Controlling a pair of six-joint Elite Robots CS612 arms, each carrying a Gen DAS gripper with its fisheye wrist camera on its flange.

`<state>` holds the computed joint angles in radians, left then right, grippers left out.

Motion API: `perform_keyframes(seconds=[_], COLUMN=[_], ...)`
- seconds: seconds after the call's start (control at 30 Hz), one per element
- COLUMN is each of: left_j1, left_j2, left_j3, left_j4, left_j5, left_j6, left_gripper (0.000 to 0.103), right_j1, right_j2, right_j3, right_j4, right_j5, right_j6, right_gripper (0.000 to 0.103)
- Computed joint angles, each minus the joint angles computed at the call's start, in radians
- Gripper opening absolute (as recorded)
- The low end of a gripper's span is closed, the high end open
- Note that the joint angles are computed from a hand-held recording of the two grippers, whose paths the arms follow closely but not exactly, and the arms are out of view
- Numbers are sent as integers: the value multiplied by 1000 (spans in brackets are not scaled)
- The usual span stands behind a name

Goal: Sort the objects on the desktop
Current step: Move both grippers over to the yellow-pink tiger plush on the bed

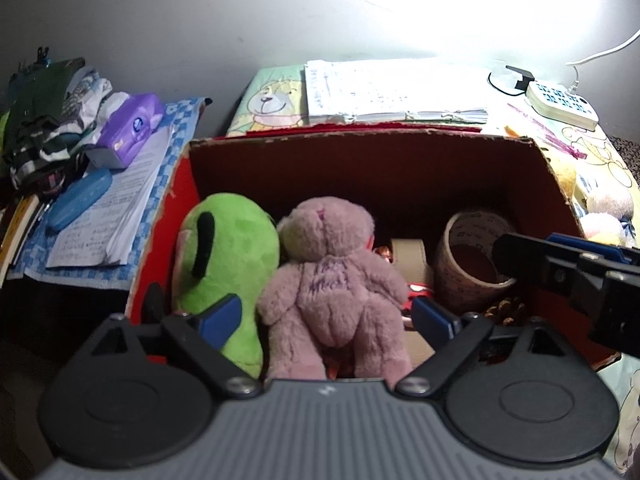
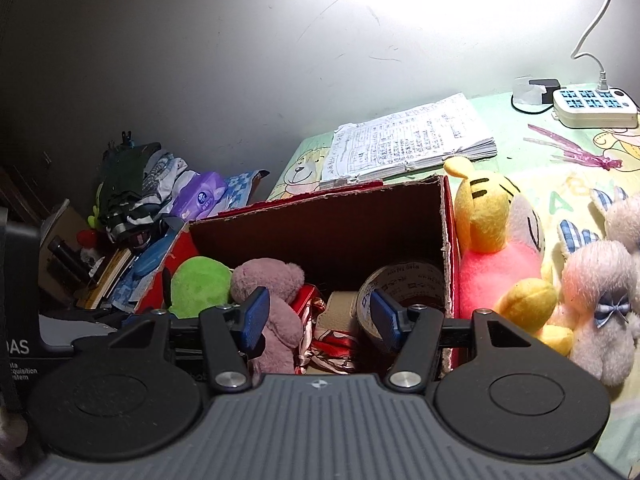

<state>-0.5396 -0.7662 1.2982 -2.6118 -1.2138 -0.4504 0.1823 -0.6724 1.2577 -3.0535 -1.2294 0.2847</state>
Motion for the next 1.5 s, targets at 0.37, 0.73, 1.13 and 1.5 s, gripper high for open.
perform_keyframes(seconds=[0.37, 0.73, 1.13, 1.5], left_j1=[-27, -59, -116, -155], left_j2=[-24, 3, 110, 136], left_j3=[44, 13, -155, -187], left_j4=[-181, -306, -149, -126], left_j5=[18, -155, -318, -126], left_j6=[42, 209, 331, 340], left_gripper=[87, 80, 74, 78], right_j1=[-44, -120, -188, -244], right_j2=[-1, -64, -116, -82], right_j3=[36, 230, 377, 352], right_j4=[-164, -421, -377, -321], right_j5=[161, 119, -36, 124], right_j6=[35, 309, 448, 434], right_gripper=[54, 50, 47, 47])
